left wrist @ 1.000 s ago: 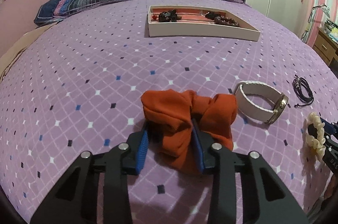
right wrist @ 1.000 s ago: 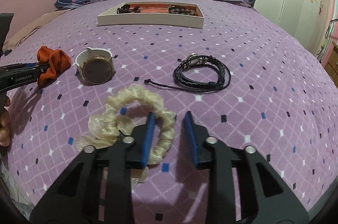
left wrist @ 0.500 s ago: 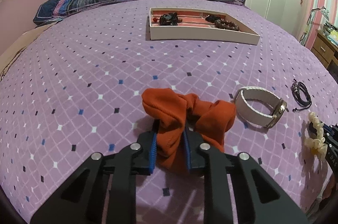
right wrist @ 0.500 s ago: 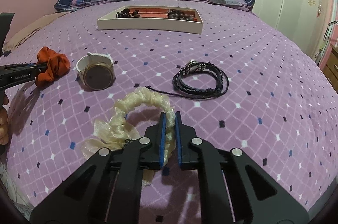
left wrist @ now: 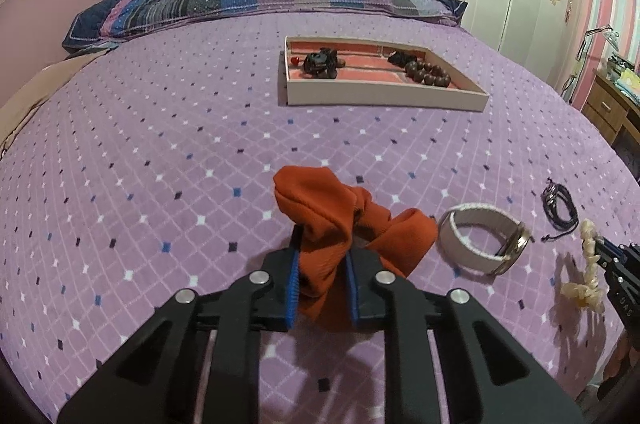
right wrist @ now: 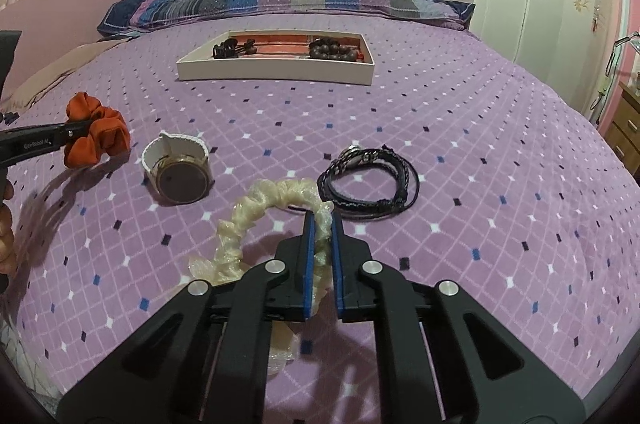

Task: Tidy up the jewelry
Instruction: 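Carry both scrunchies over the tray and open both tools to drop them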

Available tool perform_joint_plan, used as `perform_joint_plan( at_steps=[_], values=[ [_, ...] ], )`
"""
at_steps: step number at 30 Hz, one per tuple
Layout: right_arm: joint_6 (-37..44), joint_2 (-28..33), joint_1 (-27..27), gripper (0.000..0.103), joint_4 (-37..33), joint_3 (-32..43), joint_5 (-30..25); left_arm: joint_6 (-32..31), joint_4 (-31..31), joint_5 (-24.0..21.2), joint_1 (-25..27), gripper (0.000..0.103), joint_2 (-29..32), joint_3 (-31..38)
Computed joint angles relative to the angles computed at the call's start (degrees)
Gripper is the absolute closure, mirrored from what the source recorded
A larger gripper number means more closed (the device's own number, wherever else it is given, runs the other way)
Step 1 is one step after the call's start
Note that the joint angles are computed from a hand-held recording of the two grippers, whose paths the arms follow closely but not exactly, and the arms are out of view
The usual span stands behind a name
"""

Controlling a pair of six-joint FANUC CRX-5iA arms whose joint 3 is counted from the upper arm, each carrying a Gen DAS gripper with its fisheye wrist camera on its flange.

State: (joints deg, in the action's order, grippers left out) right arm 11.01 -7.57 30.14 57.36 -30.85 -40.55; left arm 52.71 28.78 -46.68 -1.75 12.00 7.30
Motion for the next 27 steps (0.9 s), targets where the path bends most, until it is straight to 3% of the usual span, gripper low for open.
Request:
perform_joint_plan(
  at_steps=[12, 27],
  values=[
    [1.5, 0.6, -2.9, 0.095, -0.4, 4.4, -2.1, 1.6, 0.5, -1.8, -1.4, 0.084, 3.4, 6.7],
    [11.6, 11.0, -10.1, 0.095, -4.2, 19.9, 1.4, 8.2, -0.6, -4.8, -3.6, 0.084, 15.5, 26.6]
  ],
)
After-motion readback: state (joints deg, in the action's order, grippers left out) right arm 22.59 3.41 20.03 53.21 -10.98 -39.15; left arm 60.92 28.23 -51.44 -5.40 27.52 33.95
